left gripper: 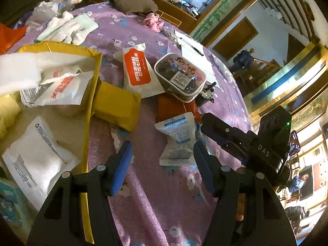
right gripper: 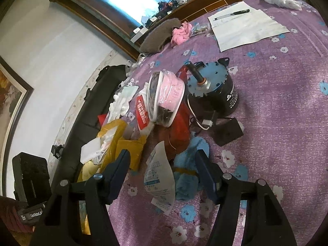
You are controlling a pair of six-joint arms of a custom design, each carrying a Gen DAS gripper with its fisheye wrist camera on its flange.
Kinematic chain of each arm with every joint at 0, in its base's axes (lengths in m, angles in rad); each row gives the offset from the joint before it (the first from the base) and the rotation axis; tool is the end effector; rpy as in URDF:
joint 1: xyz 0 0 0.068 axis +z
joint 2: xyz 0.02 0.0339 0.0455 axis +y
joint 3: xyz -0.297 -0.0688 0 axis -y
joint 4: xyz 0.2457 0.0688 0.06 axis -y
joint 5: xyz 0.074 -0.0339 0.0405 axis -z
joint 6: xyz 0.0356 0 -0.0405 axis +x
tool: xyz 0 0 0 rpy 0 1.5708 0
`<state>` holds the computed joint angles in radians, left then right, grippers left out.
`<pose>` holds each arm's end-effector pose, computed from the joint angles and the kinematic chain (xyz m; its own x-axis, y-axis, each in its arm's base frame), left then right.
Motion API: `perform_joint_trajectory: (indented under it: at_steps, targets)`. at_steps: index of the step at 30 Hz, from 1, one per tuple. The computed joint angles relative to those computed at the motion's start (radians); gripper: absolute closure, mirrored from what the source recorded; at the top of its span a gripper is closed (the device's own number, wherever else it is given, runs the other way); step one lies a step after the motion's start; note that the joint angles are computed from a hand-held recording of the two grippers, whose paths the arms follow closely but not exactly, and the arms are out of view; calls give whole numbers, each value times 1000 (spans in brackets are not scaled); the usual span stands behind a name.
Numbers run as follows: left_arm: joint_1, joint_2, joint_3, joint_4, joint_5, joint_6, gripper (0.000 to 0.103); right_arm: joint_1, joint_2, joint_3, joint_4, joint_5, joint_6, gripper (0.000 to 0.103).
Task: Organize soft objects
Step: 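Grasp the white desiccant packet with the left tool while the right tool grasps the blue cloth, then carry the desiccant packet and blue cloth over the tray and open both tools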
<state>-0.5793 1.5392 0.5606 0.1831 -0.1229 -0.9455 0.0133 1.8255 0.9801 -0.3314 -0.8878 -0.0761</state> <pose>0.2317 -0.1464 0.1619 -0.7321 -0.4826 -0.4807 -0.2086 0.8306 -0.5162 0.3394 0.0321 0.1678 -0.8974 -0.0599 -0.4372 -0.3754 0.6244 0.6850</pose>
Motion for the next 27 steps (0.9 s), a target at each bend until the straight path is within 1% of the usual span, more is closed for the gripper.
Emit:
perform_joint_trajectory:
  at_steps: [2, 4, 6, 7, 9, 11, 13, 15, 18, 19, 20, 21, 22, 23, 24, 26, 27]
  targets:
    - [7, 9, 4, 1, 2, -3, 41, -11, 0, -2, 6, -12, 5, 40]
    - [19, 29, 18, -6, 28, -6, 41, -20, 1, -3, 12, -14, 19, 42]
    - [33, 47, 37, -11, 60, 5, 41, -27, 15, 7, 4, -19, 26, 44]
    - [37, 58, 53, -18, 64, 17, 41, -29, 24, 14, -5, -25, 26, 47]
    - [51, 87, 85, -29, 85, 33, 41, -35, 32, 20, -3, -13, 43, 49]
    - [71, 137, 122, -31, 141, 25, 41, -42, 49, 31, -15, -22, 53, 53]
    - [77, 188, 164, -36, 180, 17, 41, -44, 58, 38, -24, -23, 58, 54]
    - [67, 234, 219, -64, 182, 18, 41, -43, 61, 42, -33, -25, 55, 54]
    - [53, 321, 312, -132, 153, 12, 41, -39, 76, 54, -52, -25, 46, 54]
    - [52, 343, 327, -135, 150, 14, 41, -36, 82, 60, -58, -26, 45, 54]
    - [51, 358, 329, -125, 142, 17, 45, -35, 85, 63, -65, -27, 40, 54]
    - [48, 350, 313, -103, 126, 11, 59, -35, 84, 62, -63, -24, 41, 54]
    - [51, 340, 291, -71, 136, 10, 66, -33, 82, 59, -58, -19, 45, 53]
    - [56, 329, 273, -56, 156, 15, 69, -33, 84, 60, -59, -18, 44, 53]
    - [56, 313, 253, -52, 156, 13, 73, -31, 86, 61, -63, -18, 43, 53]
    - [48, 277, 211, -51, 121, 20, 77, -23, 86, 65, -78, -11, 27, 53]
    - [51, 260, 185, -38, 120, 12, 78, -15, 81, 63, -86, 0, 17, 53]
